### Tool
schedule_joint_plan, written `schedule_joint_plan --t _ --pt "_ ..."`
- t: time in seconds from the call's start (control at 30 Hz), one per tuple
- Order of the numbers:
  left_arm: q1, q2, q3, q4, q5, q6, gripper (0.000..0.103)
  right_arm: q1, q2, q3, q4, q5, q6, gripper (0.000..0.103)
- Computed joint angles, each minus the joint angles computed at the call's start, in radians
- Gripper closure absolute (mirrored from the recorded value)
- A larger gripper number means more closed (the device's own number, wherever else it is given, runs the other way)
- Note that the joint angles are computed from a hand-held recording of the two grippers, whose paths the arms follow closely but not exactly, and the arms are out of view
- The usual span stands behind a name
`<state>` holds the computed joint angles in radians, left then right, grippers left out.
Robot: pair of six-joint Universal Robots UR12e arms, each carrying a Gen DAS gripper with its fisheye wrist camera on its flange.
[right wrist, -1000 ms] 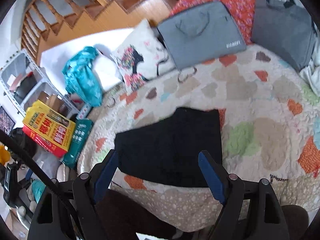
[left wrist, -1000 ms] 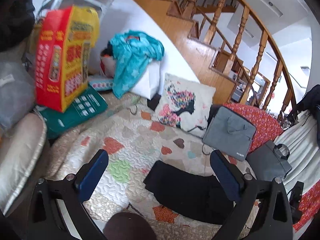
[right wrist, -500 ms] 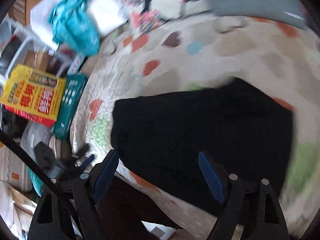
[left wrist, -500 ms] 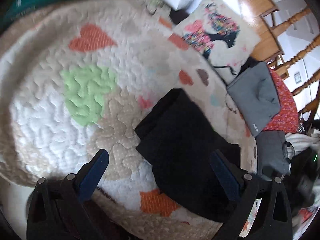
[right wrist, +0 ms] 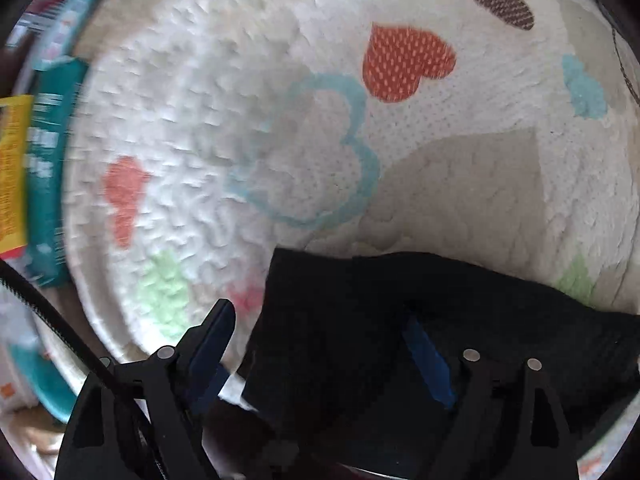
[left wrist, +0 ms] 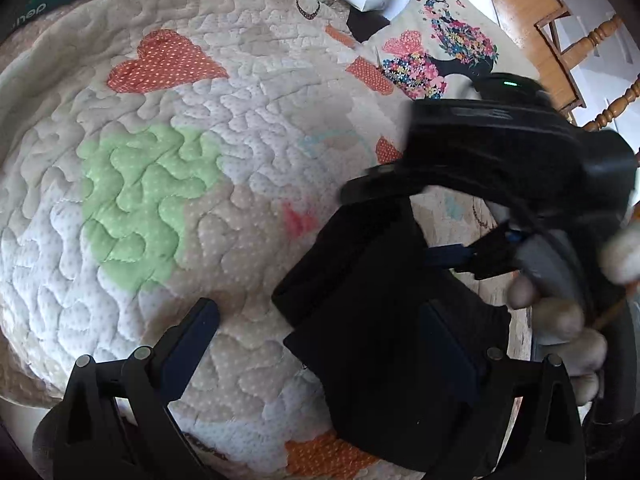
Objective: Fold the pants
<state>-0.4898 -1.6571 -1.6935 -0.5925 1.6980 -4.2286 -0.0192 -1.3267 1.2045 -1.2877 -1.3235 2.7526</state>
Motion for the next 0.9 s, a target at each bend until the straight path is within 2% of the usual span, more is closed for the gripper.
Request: schedule_joint_plan --t 0.07,0.13,0.17,0.2,0.23,0.3,0.37,0.4,0.47,0.57,0.7,0.9 --pt "0.000 -0.007 0.007 0.000 0.008 0.002 0.006 0.022 0.012 -0.006 0.000 -0.059 0.010 0.006" --pt "-0.002 -0.015 0.019 -0.013 0.021 0.025 0.023 0.040 0.025 -0.016 0.008 -0.106 0.019 0.004" --pt "0.001 -0.018 0.023 -0.016 0.007 0.051 0.055 0.047 0.029 -0.021 0.012 -0.124 0.020 0.003" --pt "0.011 -0.020 0.017 0.015 -0.048 0.083 0.075 0.057 0.032 -0.024 0.013 -0.151 0.002 0.003" --pt "0.017 -0.019 0.011 0.025 -0.070 0.076 0.075 0.065 0.029 -0.020 0.004 -0.174 -0.016 0.004" --pt "0.023 -0.008 -0.004 0.058 -0.097 0.072 0.079 0.069 0.001 0.014 -0.059 -0.211 -0.050 0.018" --pt "0.025 0.002 -0.015 0.090 -0.116 0.067 0.084 0.047 -0.034 0.045 -0.109 -0.172 -0.101 0.037" --pt "0.026 0.006 -0.018 0.107 -0.133 0.068 0.085 0.031 -0.048 0.053 -0.117 -0.138 -0.117 0.040" --pt "0.020 0.008 -0.013 0.124 -0.145 0.076 0.085 -0.013 -0.082 0.075 -0.131 -0.065 -0.154 0.056" --pt "-0.005 -0.001 0.021 0.130 -0.142 0.130 0.085 -0.081 -0.131 0.112 -0.148 0.033 -0.203 0.060" --pt "-0.037 -0.028 0.083 0.117 -0.148 0.199 0.085 -0.163 -0.185 0.149 -0.162 0.132 -0.224 0.062" --pt "-0.080 -0.073 0.172 0.089 -0.198 0.268 0.085 -0.296 -0.229 0.183 -0.136 0.273 -0.247 0.064"
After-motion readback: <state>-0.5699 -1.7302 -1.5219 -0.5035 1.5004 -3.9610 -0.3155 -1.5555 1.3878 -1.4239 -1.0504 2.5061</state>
